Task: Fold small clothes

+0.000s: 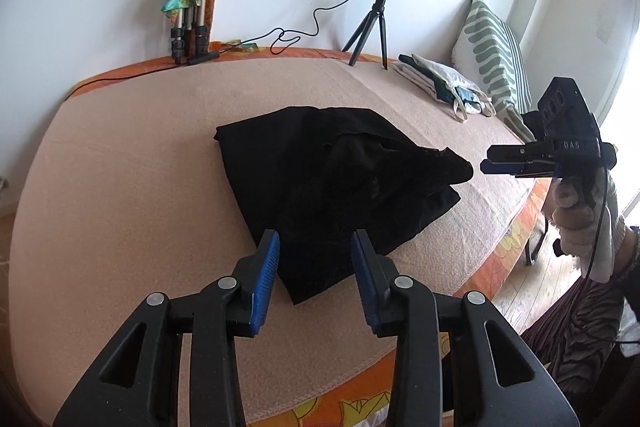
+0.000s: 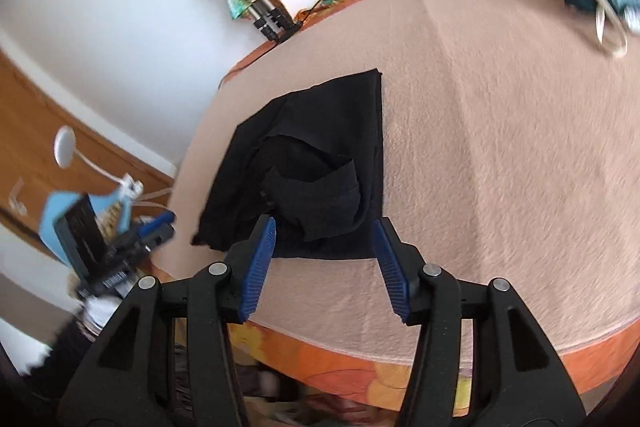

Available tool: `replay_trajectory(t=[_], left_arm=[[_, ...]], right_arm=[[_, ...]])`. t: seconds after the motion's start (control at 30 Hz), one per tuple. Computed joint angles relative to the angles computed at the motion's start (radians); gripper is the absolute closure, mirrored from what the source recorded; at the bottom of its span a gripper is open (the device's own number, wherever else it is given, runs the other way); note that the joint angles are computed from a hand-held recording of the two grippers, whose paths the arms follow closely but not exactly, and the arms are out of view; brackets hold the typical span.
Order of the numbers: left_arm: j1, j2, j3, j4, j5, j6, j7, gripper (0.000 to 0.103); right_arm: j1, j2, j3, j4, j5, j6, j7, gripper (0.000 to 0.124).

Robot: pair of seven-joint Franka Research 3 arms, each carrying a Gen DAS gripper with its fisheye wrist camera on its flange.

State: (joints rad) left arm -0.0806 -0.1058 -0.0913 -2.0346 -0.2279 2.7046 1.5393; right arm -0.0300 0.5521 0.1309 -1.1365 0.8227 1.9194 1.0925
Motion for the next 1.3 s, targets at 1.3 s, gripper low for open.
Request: replay_trajectory(t=[1.3], left_arm=[[0.006, -0.027, 0.025, 0.005, -0.092, -0.089, 0.206, 0.087]], right_arm=[[0.021, 0.09, -0.001, 0.173, -0.148, -0.068, 0.032, 0.081]])
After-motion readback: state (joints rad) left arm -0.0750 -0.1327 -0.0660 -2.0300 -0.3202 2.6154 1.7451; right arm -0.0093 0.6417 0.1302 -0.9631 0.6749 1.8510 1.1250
